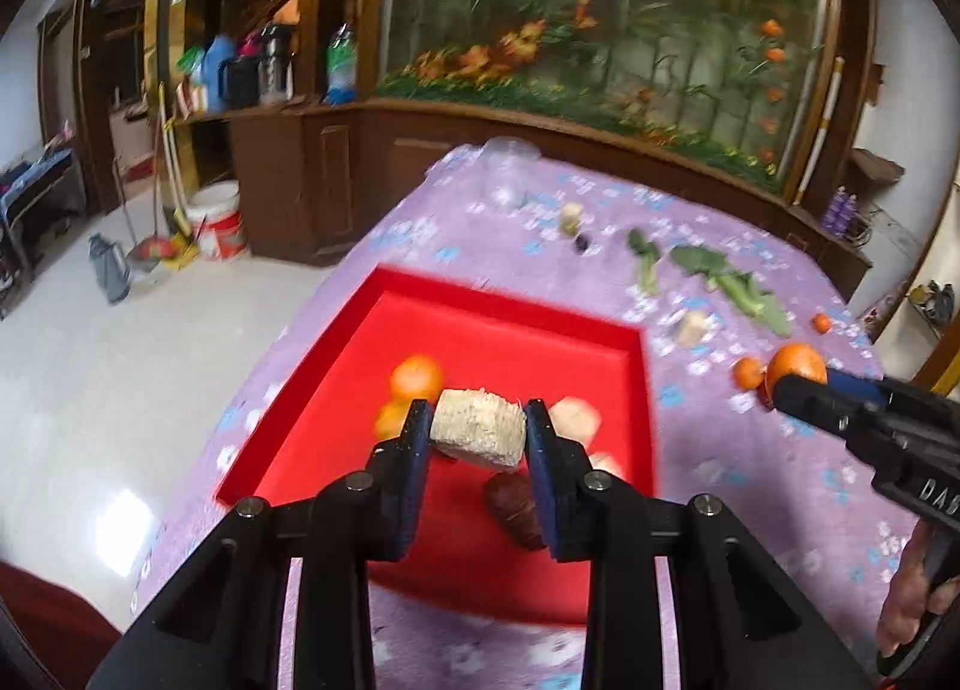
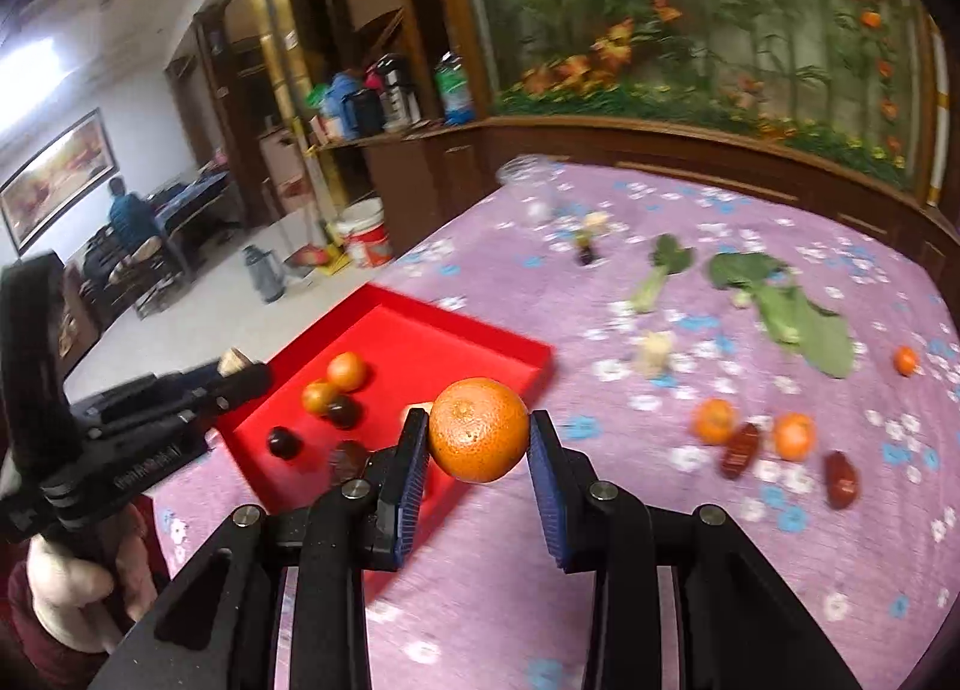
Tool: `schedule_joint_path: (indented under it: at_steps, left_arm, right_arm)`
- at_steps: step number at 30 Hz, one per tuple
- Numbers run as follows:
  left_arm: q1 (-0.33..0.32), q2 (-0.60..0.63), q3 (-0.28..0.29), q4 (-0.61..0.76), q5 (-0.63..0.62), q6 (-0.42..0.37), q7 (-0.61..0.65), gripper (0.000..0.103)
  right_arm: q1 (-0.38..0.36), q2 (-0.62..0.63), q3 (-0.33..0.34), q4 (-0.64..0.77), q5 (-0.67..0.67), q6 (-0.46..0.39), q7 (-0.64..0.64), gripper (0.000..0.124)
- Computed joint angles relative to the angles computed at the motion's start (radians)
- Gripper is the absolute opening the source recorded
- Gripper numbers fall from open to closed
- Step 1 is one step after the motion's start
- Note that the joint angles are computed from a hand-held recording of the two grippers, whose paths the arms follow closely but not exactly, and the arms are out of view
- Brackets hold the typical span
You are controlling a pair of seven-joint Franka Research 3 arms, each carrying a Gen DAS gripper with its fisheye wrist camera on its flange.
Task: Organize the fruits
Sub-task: 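Carry the yam chunk and mandarin into the red tray and open both grippers, then move both open grippers back toward the remaining fruit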
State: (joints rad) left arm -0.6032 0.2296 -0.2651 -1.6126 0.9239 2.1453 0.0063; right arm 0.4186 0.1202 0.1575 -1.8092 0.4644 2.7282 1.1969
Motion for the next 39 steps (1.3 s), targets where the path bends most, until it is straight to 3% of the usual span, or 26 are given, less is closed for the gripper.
schedule_joint_path:
  at_steps: [11, 22, 30, 39]
  left_arm:
    - [0.048, 0.012, 0.008, -0.080, -0.076, 0.080, 0.005, 0.030]
    - [0.049, 0.026, 0.023, -0.077, -0.084, 0.091, 0.005, 0.030]
    - [0.042, 0.024, 0.024, -0.064, -0.056, 0.088, -0.010, 0.049]
    - [0.023, 0.018, 0.016, -0.037, -0.033, 0.039, -0.015, 0.057]
  right_arm:
    - [0.062, 0.288, 0.003, 0.333, -0.129, -0.188, 0.123, 0.036]
    - [0.086, 0.496, -0.006, 0.621, -0.179, -0.335, 0.184, 0.037]
    - [0.086, 0.507, -0.002, 0.635, -0.171, -0.341, 0.177, 0.038]
    - [0.070, 0.423, -0.002, 0.528, -0.149, -0.270, 0.174, 0.038]
